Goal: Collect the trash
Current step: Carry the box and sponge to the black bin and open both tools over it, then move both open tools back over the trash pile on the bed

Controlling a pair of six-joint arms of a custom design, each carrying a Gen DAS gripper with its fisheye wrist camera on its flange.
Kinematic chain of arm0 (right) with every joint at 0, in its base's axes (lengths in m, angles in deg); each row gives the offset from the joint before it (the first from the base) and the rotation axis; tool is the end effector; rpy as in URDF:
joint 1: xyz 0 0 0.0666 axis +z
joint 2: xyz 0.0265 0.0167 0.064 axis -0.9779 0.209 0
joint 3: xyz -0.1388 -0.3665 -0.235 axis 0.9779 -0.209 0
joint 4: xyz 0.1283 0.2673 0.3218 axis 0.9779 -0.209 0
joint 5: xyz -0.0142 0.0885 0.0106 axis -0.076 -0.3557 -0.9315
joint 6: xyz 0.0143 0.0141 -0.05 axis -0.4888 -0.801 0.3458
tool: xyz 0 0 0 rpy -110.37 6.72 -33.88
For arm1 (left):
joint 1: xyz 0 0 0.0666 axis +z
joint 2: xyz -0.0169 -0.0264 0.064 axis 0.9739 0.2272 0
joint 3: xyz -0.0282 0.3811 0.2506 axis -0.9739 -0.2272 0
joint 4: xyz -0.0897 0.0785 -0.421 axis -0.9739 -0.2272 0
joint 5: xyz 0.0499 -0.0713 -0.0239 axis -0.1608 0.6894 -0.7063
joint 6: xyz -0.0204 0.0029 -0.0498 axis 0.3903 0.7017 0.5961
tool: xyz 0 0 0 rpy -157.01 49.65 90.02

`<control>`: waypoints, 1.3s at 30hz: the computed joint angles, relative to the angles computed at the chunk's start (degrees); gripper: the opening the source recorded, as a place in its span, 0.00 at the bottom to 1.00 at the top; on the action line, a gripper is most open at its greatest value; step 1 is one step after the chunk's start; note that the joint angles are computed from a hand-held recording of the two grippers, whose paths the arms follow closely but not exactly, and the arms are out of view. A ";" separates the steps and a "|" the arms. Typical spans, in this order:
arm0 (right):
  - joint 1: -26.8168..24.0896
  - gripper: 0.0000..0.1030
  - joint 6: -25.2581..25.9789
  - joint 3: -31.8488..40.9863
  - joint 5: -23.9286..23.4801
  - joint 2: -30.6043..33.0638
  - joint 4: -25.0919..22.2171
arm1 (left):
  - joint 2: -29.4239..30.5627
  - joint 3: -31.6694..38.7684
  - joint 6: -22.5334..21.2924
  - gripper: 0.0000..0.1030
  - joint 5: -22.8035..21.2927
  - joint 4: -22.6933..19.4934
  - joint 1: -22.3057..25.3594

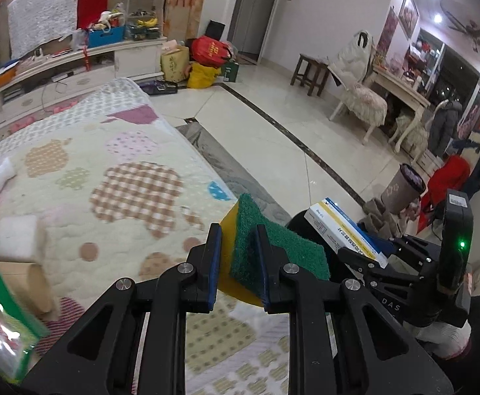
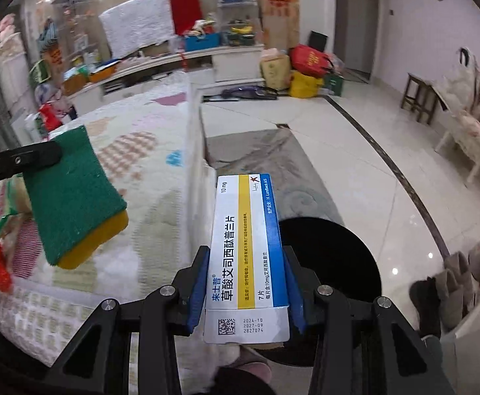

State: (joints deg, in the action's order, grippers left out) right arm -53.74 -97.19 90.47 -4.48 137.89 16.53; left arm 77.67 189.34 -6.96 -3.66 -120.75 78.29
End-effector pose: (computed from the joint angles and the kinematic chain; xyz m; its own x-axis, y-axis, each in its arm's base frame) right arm 0.5965 0.2583 0.4843 -0.7686 0.0411 -0.6384 0.0129 0.9987 0.0488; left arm 0.6747 -0.0010 0.5331 -0.6982 0.2386 -0.6750 0.4876 0.8488 -0.2044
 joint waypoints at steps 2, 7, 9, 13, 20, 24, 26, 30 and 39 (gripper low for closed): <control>-0.88 0.40 -0.46 -0.81 -0.37 -0.03 -0.08 | 0.10 -0.43 0.20 0.17 -0.80 0.58 -0.92; -2.47 0.40 -1.42 -2.89 -0.01 -0.30 0.02 | 0.70 -1.08 1.56 0.17 -2.11 1.85 -3.26; -3.21 0.40 -2.35 -3.56 -0.22 -0.48 -0.01 | 1.09 -1.30 2.44 0.17 -2.68 2.56 -4.16; -4.50 0.40 -4.09 -4.41 -0.44 -0.46 -0.39 | 1.58 -2.02 4.30 0.17 -2.51 3.53 -5.60; -5.98 0.52 -7.67 -5.48 -0.01 -0.34 -0.56 | 2.59 -3.01 6.67 0.26 -0.53 4.45 -6.94; -6.47 0.63 -10.13 -6.73 -0.34 -1.35 0.11 | 3.10 -2.59 5.69 0.56 2.53 2.30 -6.77; -6.54 0.63 -10.35 -6.63 -0.76 -1.43 -0.15 | 2.75 -2.83 5.19 0.56 2.53 1.92 -6.68; -5.73 0.63 -9.51 -6.23 -0.77 -1.38 -0.62 | 2.05 -3.04 5.20 0.56 2.54 0.94 -6.13; -3.19 0.63 -7.62 -3.23 -1.03 -0.08 -0.50 | -1.73 -6.11 5.16 0.56 0.55 2.31 -3.60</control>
State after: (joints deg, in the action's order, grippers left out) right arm -56.93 -104.81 87.24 -5.51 137.81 16.03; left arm 75.94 183.23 -1.80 -3.12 -118.44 74.70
